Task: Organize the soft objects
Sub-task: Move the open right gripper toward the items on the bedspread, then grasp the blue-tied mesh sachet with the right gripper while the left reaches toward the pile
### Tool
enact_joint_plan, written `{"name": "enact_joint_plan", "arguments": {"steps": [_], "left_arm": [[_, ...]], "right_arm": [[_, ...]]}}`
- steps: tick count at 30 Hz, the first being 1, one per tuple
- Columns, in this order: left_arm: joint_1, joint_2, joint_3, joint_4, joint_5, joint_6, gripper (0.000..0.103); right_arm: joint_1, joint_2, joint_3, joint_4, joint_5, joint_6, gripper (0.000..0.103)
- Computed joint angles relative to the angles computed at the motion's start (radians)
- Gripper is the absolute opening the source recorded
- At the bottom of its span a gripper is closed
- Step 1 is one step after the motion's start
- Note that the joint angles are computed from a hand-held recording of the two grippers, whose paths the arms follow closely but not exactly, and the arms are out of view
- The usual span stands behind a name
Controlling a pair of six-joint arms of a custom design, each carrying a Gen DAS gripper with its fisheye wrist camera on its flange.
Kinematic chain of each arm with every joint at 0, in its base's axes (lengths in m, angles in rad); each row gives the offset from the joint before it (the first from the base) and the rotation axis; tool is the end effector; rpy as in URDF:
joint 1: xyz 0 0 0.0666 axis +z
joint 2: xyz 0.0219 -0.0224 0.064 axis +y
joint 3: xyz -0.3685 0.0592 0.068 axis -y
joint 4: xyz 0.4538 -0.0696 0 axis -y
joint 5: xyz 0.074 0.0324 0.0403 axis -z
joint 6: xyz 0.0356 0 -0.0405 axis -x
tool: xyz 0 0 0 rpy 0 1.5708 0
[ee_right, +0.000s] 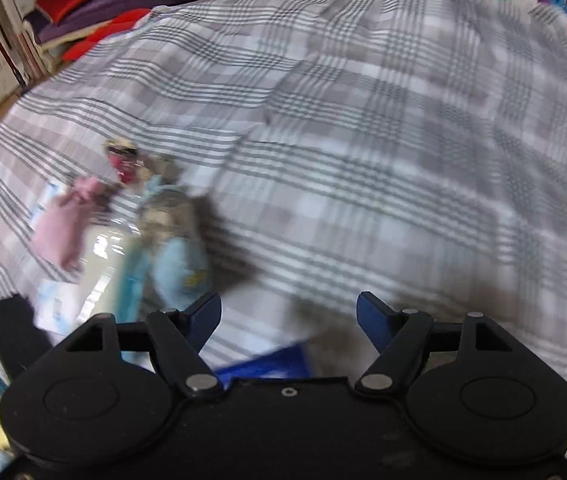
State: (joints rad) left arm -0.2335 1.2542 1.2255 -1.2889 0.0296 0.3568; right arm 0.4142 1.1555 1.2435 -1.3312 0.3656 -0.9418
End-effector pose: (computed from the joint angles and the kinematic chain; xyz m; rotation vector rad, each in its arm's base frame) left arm 0.4400 -0.1062 0.3828 -0.1735 2.8990 -0.1487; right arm 0.3914 0.1577 0.4335 0.7717 2.5457 -0.1072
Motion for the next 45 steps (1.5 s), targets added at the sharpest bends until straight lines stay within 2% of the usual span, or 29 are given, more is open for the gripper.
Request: {"name": "enact_joint_plan", "arguments": {"steps": [5, 8, 11, 13, 15, 16, 17, 20, 22, 24, 26, 29, 32, 34, 38, 40, 42, 44, 45], "left_arm": [[-0.009, 0.006, 0.006, 0.008, -0.001, 0.003, 0.071], [-0.017, 0.011, 0.010, 0.010, -0.009, 0.003, 0.071], [-0.025, 0.018, 0.014, 0.009, -0.014, 0.002, 0.071], [-0.028, 0.019, 0.014, 0.009, -0.017, -0.001, 0.072], [-0.031, 0.020, 0.013, 0.010, -0.023, -0.004, 0.072], [-0.032, 0.021, 0.014, 0.010, -0.024, -0.006, 0.072], [-0.033, 0.021, 0.013, 0.011, -0.025, -0.010, 0.072], [-0.038, 0.023, 0.016, 0.020, -0.027, -0.013, 0.072], [-0.043, 0.021, 0.018, 0.028, -0.028, -0.014, 0.072], [-0.051, 0.013, 0.018, 0.041, -0.031, -0.023, 0.072], [-0.067, 0.010, 0.026, 0.050, -0.057, -0.037, 0.072], [-0.099, 0.023, 0.056, 0.047, -0.099, -0.047, 0.074], [-0.129, 0.069, 0.124, 0.030, -0.075, -0.061, 0.075], [-0.156, 0.107, 0.182, 0.024, -0.069, -0.076, 0.075], [-0.218, 0.187, 0.306, 0.033, -0.093, -0.107, 0.076], [-0.243, 0.236, 0.375, 0.033, -0.091, -0.115, 0.076], [-0.264, 0.298, 0.454, 0.026, -0.083, -0.119, 0.077], [-0.284, 0.358, 0.530, 0.009, -0.083, -0.124, 0.077], [-0.297, 0.386, 0.565, 0.003, -0.091, -0.130, 0.077]], "right_arm": [[0.002, 0.059, 0.043, 0.074, -0.019, 0.001, 0.074], [-0.003, 0.128, 0.091, 0.067, -0.007, 0.012, 0.074], [-0.012, 0.191, 0.122, 0.055, 0.017, 0.059, 0.073], [-0.013, 0.215, 0.120, 0.019, 0.102, 0.053, 0.071], [-0.023, 0.256, 0.134, -0.101, 0.238, -0.065, 0.070], [-0.036, 0.255, 0.124, -0.131, 0.265, -0.112, 0.069], [-0.052, 0.229, 0.097, -0.111, 0.254, -0.126, 0.067], [-0.082, 0.110, 0.003, 0.064, 0.149, -0.097, 0.066], [-0.077, 0.070, -0.026, 0.171, 0.126, -0.051, 0.070], [-0.063, 0.053, -0.038, 0.271, 0.093, 0.029, 0.080], [-0.050, 0.065, -0.028, 0.331, 0.047, 0.096, 0.087], [-0.022, 0.140, 0.029, 0.292, 0.073, 0.130, 0.088], [-0.024, 0.204, 0.068, 0.223, 0.095, 0.133, 0.088], [-0.039, 0.226, 0.078, 0.175, 0.051, 0.124, 0.088], [-0.080, 0.226, 0.063, 0.173, -0.062, 0.097, 0.087], [-0.086, 0.221, 0.054, 0.184, -0.064, 0.093, 0.086], [-0.079, 0.213, 0.048, 0.192, -0.041, 0.110, 0.067], [-0.078, 0.202, 0.038, 0.212, -0.038, 0.127, 0.054], [-0.076, 0.194, 0.033, 0.215, -0.038, 0.120, 0.051]]}}
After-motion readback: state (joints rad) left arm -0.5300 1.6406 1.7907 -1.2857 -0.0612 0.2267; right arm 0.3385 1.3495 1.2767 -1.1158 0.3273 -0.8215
